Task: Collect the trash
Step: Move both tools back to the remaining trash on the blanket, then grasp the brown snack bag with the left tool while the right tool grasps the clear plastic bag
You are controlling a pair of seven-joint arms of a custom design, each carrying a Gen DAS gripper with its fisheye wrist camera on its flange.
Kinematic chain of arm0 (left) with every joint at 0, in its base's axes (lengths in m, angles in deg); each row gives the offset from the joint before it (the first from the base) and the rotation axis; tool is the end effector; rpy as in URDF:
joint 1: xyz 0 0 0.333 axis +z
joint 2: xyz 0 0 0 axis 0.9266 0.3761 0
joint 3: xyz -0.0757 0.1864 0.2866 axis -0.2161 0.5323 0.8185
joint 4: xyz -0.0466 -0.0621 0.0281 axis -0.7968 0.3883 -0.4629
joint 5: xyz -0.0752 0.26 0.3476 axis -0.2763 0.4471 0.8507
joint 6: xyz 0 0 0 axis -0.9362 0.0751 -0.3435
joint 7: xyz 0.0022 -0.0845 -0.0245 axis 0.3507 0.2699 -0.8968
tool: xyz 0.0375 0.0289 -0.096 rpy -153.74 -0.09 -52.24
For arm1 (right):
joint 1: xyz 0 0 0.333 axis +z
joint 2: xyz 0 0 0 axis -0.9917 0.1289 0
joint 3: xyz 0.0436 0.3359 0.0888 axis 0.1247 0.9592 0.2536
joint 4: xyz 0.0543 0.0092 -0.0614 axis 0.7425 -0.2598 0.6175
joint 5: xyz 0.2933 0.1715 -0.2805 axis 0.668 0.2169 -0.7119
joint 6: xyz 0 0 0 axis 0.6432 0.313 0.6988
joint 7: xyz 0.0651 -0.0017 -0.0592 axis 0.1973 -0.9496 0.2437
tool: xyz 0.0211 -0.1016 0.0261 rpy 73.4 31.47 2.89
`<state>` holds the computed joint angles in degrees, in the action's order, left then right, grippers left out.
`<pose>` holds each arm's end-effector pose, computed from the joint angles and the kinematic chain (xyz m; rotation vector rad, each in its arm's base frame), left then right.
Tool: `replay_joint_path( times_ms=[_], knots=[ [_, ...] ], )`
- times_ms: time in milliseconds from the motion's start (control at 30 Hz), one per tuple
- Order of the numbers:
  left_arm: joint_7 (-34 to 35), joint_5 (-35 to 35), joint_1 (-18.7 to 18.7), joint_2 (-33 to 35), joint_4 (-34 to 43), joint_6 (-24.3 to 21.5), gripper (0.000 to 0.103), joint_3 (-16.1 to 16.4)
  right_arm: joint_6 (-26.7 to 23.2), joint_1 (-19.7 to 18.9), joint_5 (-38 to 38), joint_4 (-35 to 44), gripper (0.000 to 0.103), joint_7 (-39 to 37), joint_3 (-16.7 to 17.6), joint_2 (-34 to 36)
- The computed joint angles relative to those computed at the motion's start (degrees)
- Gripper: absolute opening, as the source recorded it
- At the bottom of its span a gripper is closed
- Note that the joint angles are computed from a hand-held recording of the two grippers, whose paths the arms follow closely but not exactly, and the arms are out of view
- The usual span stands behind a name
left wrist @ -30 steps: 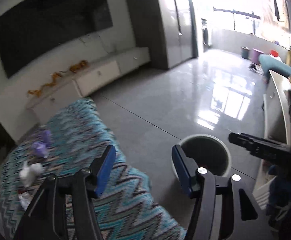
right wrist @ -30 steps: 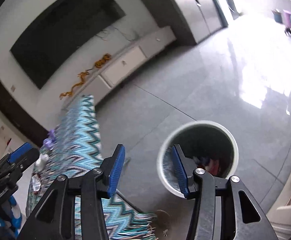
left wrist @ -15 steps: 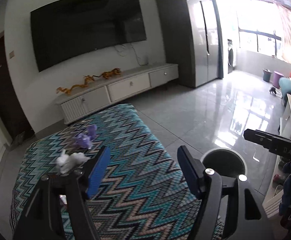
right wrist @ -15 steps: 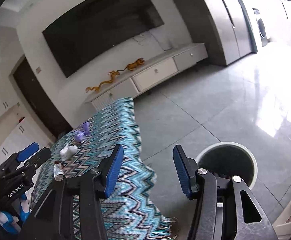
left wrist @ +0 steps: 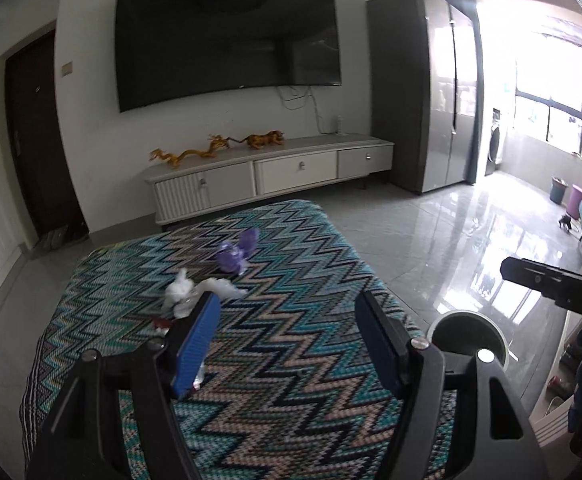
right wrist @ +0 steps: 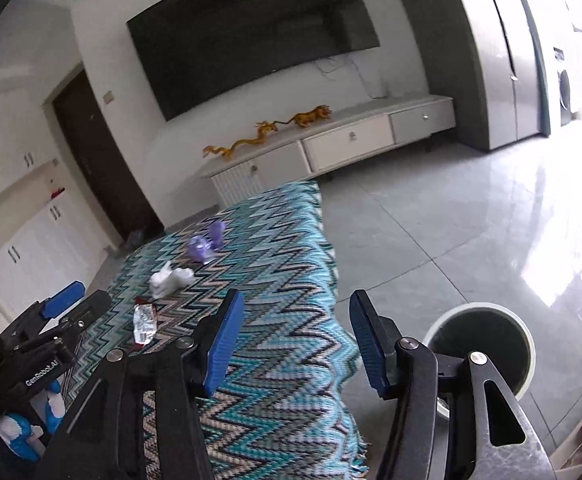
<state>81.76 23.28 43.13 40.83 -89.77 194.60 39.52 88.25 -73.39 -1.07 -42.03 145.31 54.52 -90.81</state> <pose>0.5328 -0.4443 0.6599 -1.3091 1.8980 -1.0328 0.4912 0.2695 0.6113 -1.3868 1.7063 -0.5854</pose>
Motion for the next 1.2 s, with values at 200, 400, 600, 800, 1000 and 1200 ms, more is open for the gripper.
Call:
replay_joint_path(
  times_ms=[200, 400, 600, 800, 1000, 1200],
  knots=[
    [-0.36, -3.24, 2.55, -0.93, -2.74, 0.51, 0.070, 1.02, -2.62, 3.93, 2.07, 7.06, 0.056, -5.82, -1.25, 6.26],
    [0.10, -5.75, 4.57, -0.08, -3.60, -0.08, 0.071, 1.75, -4.40, 8.79, 5.56, 14.38, 0.057, -12.78, -4.20, 13.13],
    [4.39, -11.71, 5.96, 3.41, -2.67, -3.04, 0.071, 2.45, -6.92, 12.87, 13.58, 23.61, 0.058, -23.45, -6.78, 22.33],
    [9.12, -17.74, 6.39, 7.36, -0.35, -4.58, 0.071, 3.18, -11.62, 14.64, 23.17, 37.62, 0.059, -37.90, -7.05, 34.26],
    [13.91, -25.13, 7.51, 9.36, 0.23, -2.52, 0.070, 3.04, -18.33, 15.80, 31.23, 55.38, 0.059, -49.74, -6.44, 47.79],
    [16.80, -30.72, 8.20, 9.67, -0.65, -0.02, 0.050, 3.06, -25.88, 17.97, 36.46, 75.82, 0.061, -56.53, -7.39, 61.95]
  ],
)
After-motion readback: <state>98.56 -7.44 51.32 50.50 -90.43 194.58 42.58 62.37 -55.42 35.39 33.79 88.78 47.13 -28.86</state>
